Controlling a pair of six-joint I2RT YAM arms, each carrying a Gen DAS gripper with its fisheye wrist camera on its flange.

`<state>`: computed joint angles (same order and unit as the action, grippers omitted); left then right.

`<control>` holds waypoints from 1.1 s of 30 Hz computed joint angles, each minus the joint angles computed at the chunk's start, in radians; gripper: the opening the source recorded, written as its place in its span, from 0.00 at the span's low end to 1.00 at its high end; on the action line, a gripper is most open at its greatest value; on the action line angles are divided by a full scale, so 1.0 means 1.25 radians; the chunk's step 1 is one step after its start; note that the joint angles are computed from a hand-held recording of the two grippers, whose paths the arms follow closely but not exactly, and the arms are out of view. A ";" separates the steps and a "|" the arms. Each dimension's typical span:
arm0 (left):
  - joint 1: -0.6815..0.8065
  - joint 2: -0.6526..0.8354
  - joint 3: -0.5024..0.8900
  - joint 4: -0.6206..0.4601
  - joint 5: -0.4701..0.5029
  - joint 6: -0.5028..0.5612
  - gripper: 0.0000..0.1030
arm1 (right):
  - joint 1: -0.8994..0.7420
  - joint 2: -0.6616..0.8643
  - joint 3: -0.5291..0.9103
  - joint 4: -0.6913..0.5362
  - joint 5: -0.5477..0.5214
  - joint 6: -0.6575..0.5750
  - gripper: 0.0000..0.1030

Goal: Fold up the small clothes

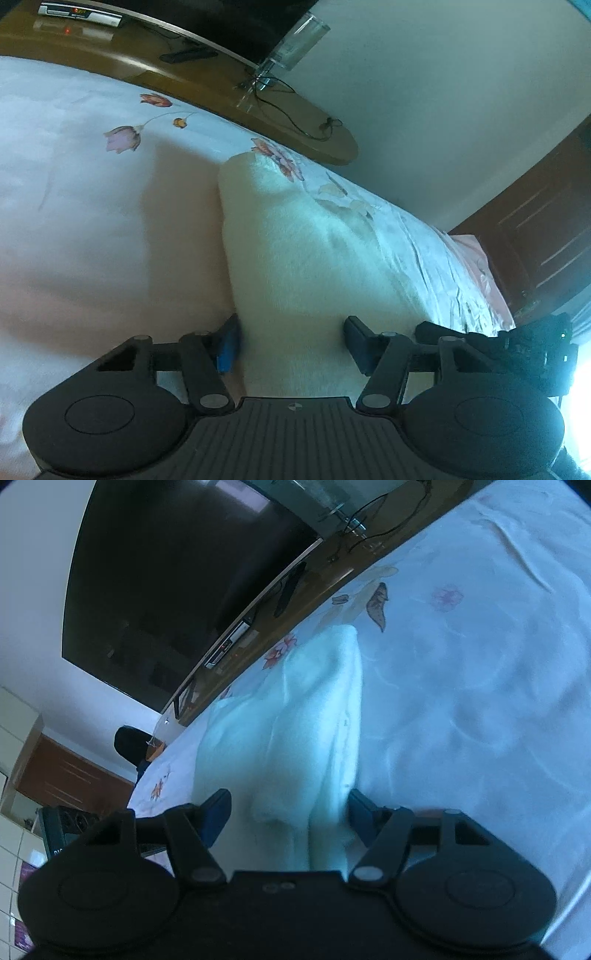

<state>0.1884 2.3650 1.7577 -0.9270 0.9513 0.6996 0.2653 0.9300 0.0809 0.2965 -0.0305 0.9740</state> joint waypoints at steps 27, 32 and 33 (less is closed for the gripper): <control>0.045 -0.197 -0.054 0.026 0.008 0.092 0.32 | 0.362 0.133 0.381 -0.383 0.456 -0.041 0.32; 0.130 -0.173 0.043 -0.095 0.028 0.170 0.32 | 0.444 0.220 0.494 -0.412 0.510 -0.030 0.32; 0.151 -0.159 0.075 -0.130 0.028 0.193 0.32 | 0.456 0.243 0.518 -0.413 0.512 -0.027 0.32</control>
